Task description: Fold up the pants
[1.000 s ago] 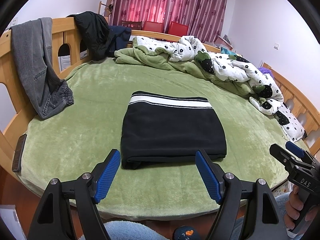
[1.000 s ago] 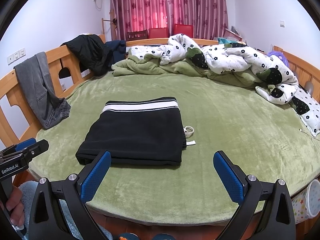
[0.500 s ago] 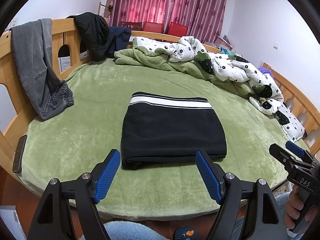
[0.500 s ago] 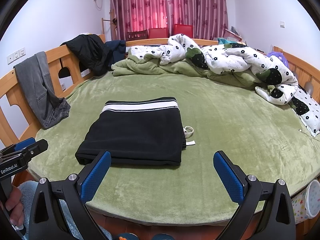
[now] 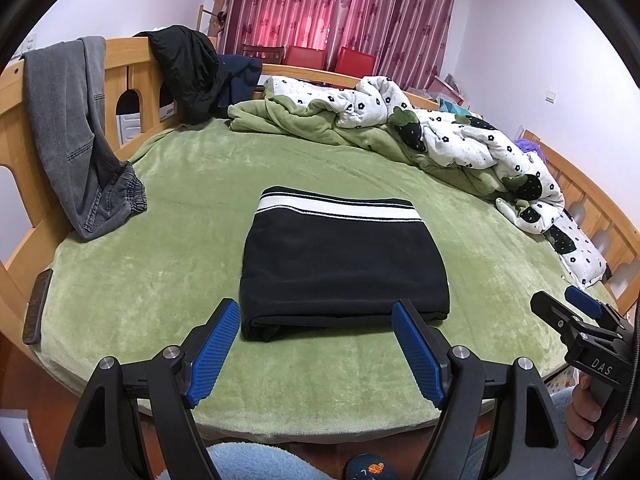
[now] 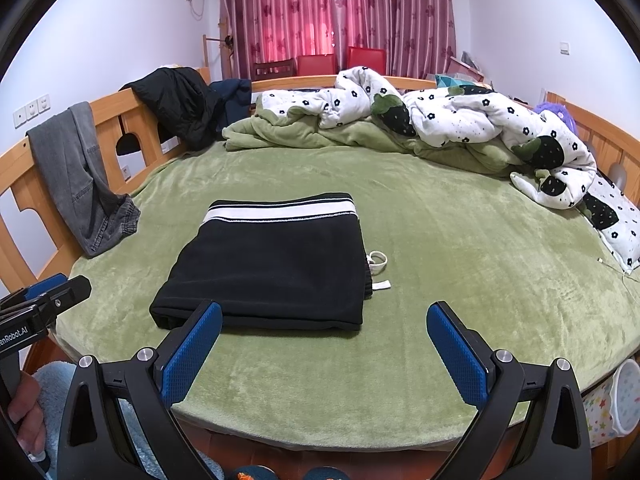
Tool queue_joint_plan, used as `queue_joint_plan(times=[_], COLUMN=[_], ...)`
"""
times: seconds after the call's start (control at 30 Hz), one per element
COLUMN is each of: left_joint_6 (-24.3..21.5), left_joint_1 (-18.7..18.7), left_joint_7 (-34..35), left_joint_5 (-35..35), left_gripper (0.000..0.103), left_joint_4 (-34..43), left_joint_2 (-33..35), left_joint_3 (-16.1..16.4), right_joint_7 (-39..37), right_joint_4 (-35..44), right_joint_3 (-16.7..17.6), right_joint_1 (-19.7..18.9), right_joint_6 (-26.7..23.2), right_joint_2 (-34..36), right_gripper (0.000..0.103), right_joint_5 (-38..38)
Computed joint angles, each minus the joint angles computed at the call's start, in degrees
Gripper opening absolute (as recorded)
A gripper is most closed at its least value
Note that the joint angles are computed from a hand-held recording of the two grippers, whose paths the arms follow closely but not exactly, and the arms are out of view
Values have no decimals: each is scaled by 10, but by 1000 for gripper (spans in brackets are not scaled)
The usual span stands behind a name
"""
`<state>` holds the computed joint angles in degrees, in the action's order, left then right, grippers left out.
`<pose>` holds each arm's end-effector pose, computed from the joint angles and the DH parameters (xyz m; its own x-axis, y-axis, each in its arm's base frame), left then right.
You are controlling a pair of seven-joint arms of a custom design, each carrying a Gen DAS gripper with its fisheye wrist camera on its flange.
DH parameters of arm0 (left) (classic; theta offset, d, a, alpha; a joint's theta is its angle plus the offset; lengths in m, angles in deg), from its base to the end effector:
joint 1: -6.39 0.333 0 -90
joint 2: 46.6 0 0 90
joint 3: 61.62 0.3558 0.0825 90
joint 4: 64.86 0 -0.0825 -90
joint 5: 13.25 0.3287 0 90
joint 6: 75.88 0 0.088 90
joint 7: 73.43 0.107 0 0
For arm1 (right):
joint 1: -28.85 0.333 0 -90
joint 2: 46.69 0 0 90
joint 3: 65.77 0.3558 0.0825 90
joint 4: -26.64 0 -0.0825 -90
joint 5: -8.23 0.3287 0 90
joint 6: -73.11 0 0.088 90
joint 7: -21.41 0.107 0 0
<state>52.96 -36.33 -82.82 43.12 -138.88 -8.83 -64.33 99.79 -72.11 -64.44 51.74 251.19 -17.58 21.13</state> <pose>0.5429 -0.5023 0.4532 0.3353 -0.9263 0.1718 -0.5781 -0.3463 -0.7388 0.6407 0.2637 0.4645 0.3996 -0.9161 -0.0332 -0.5962 -0.2323 -0.7685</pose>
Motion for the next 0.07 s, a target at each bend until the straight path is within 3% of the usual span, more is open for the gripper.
queue_joint_plan(times=[0.07], left_joint_6=[-1], left_joint_1=[0], left_joint_7=[6], left_joint_5=[-1], left_gripper=[77], left_joint_4=[3], left_joint_2=[2], left_joint_3=[-1], right_joint_7=[-2], right_joint_4=[2], right_joint_3=[0], right_joint_1=[-1], right_joint_6=[1], right_joint_2=[2], right_gripper=[101], right_joint_5=[-1])
